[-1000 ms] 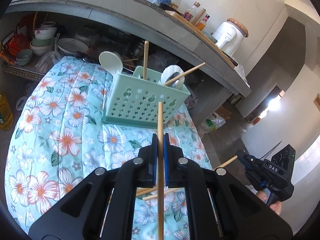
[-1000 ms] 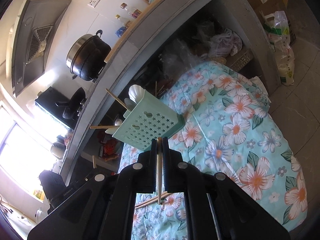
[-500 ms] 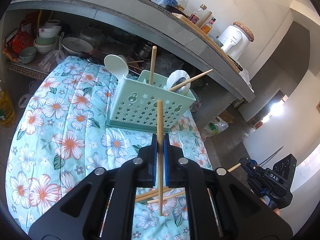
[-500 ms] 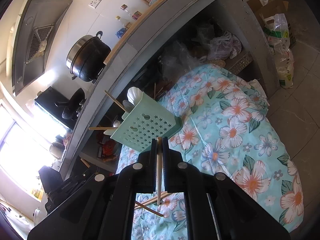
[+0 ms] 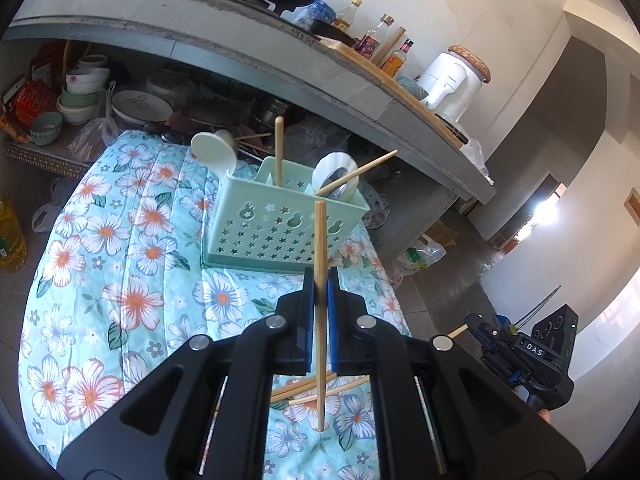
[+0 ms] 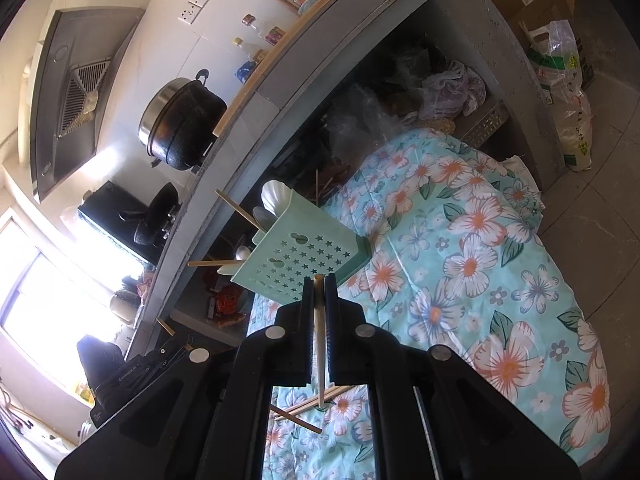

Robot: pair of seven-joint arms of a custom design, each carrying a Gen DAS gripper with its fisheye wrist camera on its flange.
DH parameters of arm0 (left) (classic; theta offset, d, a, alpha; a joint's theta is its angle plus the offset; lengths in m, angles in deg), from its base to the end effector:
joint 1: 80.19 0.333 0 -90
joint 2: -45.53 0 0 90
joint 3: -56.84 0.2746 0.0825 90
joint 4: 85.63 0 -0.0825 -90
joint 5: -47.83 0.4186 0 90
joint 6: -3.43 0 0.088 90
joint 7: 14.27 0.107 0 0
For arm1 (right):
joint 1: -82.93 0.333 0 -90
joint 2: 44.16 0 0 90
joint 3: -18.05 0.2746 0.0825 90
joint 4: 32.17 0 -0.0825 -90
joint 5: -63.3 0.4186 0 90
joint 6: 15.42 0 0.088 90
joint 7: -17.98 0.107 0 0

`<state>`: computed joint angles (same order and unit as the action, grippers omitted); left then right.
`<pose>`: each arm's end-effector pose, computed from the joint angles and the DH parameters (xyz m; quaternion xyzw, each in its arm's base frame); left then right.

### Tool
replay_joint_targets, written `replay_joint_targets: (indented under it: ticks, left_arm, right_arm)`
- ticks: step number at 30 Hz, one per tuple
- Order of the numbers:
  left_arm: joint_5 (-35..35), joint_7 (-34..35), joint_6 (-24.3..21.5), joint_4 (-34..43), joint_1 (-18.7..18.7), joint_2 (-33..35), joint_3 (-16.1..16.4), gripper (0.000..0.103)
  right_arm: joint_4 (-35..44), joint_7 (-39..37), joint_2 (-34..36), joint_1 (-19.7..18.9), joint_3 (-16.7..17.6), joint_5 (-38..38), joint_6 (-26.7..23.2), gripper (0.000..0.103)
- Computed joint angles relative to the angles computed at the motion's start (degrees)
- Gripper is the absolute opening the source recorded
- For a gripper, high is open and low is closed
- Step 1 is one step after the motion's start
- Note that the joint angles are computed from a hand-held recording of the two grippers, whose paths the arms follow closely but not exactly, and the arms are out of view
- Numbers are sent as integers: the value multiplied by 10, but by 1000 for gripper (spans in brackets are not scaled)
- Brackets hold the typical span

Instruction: Organize utensils

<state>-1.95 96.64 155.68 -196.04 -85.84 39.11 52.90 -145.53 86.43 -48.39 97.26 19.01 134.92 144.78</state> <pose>0.6082 -0.0827 0.5787 -0.6359 0.5915 -0.4892 0.0797 0.6025 0.1191 0.5249 -0.4707 0.6952 0.0169 0.5430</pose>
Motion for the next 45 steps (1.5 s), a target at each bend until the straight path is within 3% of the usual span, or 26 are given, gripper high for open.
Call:
replay_joint_targets:
  ticks: [7, 16, 19, 21, 25, 29, 32, 37, 39, 45]
  left_arm:
    - [-78, 61, 7, 63, 6, 10, 12, 5]
    - [-108, 104, 133, 230, 32, 118, -32, 5]
    - [-28, 62, 187, 296, 29, 178, -45, 5]
    - [41, 5, 185, 350, 19, 227, -37, 5]
    - [200, -137, 184, 432, -31, 312, 26, 5]
    - [298, -229, 171, 490, -60, 375, 72, 5]
    - [339, -264, 182, 486, -67, 391, 81, 5]
    - [366, -264, 196, 432, -39, 371, 39, 7]
    - [374, -254, 213, 393, -23, 347, 15, 20]
    - [404, -265, 264, 309, 15, 287, -30, 42]
  right_arm:
    - [7, -44, -8, -7, -12, 56, -19, 5]
    - [28, -73, -6, -20, -15, 93, -37, 5]
    - [31, -79, -8, -19, -14, 95, -32, 5]
    - [35, -79, -7, -19, -14, 93, -32, 5]
    - [39, -74, -3, -20, -13, 86, -28, 5]
    - [45, -61, 5, -21, -12, 75, -29, 5]
    - [47, -57, 8, -23, -10, 71, -31, 5]
    - [49, -48, 10, -24, -8, 58, -34, 6]
    - [47, -46, 8, -23, -7, 53, -32, 5]
    - [45, -46, 1, -19, -6, 45, -25, 5]
